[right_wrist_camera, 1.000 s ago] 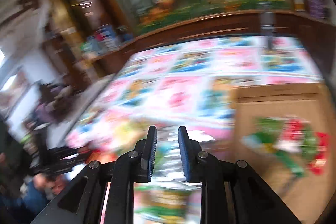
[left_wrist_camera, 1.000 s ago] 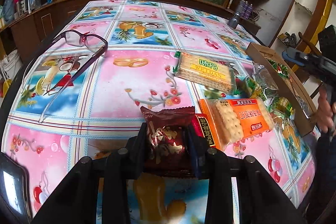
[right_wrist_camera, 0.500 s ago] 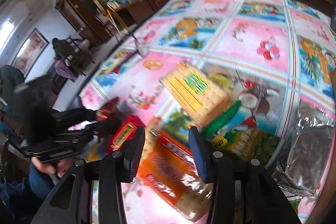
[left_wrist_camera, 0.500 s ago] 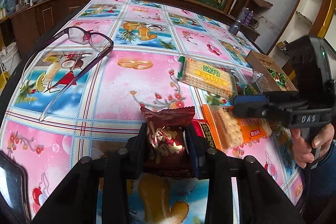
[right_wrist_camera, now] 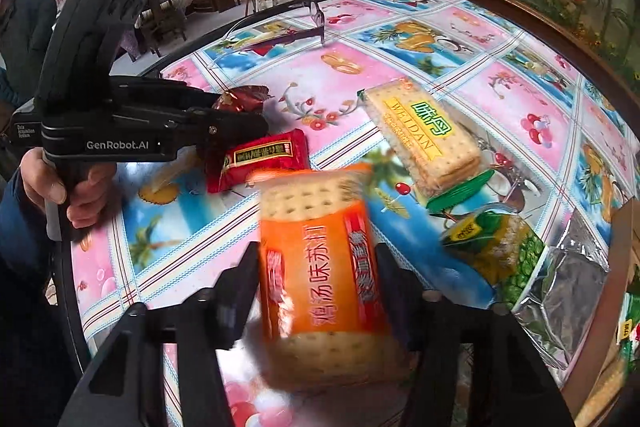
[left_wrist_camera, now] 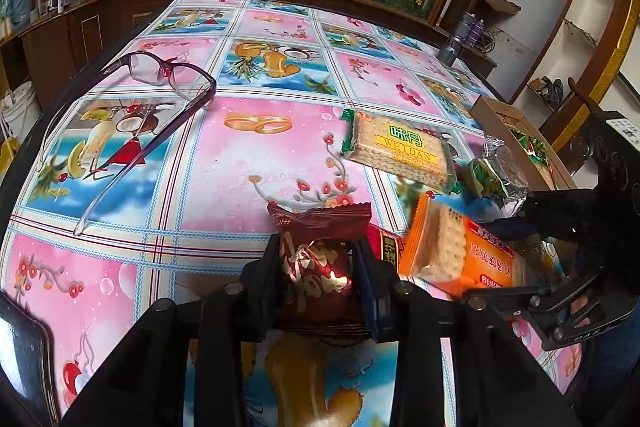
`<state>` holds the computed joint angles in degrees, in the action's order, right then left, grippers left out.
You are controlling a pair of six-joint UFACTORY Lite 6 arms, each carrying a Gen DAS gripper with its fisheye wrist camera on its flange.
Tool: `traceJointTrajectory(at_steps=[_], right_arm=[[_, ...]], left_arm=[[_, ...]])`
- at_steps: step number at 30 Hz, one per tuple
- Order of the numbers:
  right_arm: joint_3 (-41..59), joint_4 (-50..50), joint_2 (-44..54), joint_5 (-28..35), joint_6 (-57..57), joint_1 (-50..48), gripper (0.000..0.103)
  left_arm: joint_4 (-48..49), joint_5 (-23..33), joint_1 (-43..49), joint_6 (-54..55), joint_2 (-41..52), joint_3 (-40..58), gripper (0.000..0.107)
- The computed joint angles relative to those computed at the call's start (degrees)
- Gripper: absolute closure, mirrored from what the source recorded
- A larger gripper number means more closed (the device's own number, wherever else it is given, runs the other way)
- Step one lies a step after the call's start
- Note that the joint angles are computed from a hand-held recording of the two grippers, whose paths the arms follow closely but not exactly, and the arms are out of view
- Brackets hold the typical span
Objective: Organize snacks
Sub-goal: 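Grasp the orange cracker pack with the right gripper, then carry the chocolate packet and orange cracker pack into the box and open both grippers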
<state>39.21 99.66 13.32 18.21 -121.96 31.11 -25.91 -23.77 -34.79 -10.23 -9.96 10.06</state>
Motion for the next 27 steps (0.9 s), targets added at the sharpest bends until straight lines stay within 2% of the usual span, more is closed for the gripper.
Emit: traceJointTrajectory(at_steps=[3,5,7,12,15,21,27], right_arm=[[-1.7,1.8,-2.7,1.8,-2.7,-1.3,0.045],[-2.4,0.1,-5.4,4.6,-0.2,-4.1,0.045],[-2.2,1.9,-6.1,8.2,-0.2,-7.9,0.045],[1.6,-0.2,-3.2,19.7,7.8,-19.4,0.045],[3.0,-1.1,-2.5,25.4,11.7,-24.9,0.045],[7.1,-5.0,0.9,30.7,20.4,-32.9,0.045],[9.6,-8.0,1.5,36.2,25.5,-41.6,0.045]], left_arm=[[-2.4,-0.7,-1.0,2.0,-1.3,-0.6,0.074],[-4.3,-1.4,-1.7,3.5,-2.6,-1.2,0.074],[-4.2,-1.7,-1.8,3.3,-3.6,-1.7,0.074],[-7.6,-2.3,-3.9,5.5,-4.4,-1.0,0.074],[-6.5,-2.0,-4.1,4.5,-4.4,0.1,0.074],[-10.0,-0.9,-5.9,7.7,-1.5,5.3,0.074],[-14.7,1.4,-9.5,12.9,4.0,14.5,0.074]])
